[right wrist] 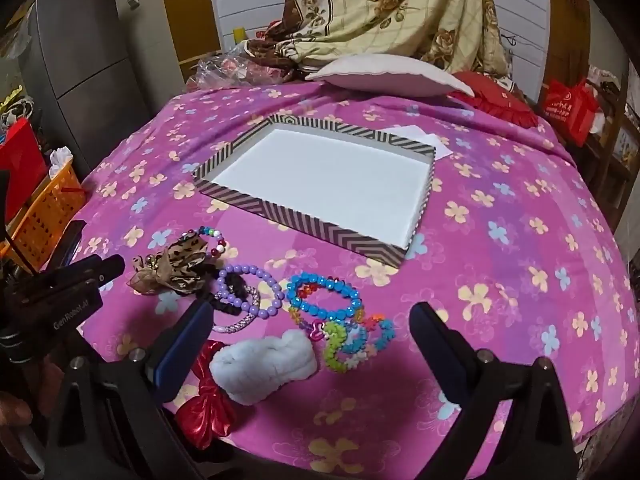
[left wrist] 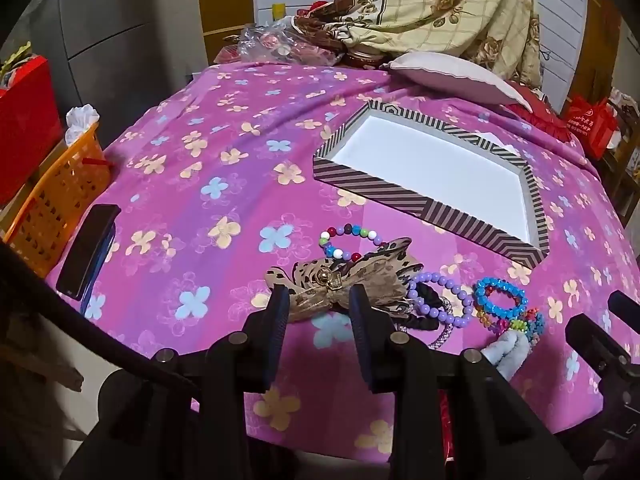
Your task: Organize jewelry
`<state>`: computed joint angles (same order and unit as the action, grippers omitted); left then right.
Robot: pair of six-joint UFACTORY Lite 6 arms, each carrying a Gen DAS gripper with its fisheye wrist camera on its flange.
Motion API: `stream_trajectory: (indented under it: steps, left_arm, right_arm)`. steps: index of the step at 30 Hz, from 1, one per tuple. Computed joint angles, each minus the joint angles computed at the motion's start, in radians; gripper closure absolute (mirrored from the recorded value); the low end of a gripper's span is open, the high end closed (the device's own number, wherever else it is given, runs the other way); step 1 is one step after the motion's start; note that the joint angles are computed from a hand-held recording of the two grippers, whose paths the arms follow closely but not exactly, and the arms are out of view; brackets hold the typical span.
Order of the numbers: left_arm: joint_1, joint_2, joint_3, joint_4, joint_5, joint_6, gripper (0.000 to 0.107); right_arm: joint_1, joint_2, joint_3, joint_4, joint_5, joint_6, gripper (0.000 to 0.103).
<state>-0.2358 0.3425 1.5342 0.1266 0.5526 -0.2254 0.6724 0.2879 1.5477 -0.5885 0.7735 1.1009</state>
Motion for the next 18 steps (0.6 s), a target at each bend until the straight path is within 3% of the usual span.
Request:
stream_trajectory:
  steps: [9,18]
  left_arm:
    - [-0.027,-0.003,-0.015,0.030,0.013,-0.056,0.070]
    - [-0.005,0.007,-0.009,-0.023,0.009,0.006,0.070]
  right_arm:
    - [0.000,0.008,-0.001,0.000,0.013,0.007,0.003]
    - [0.005,0.015,-0.007,0.024,-0.008,0.014,0.003]
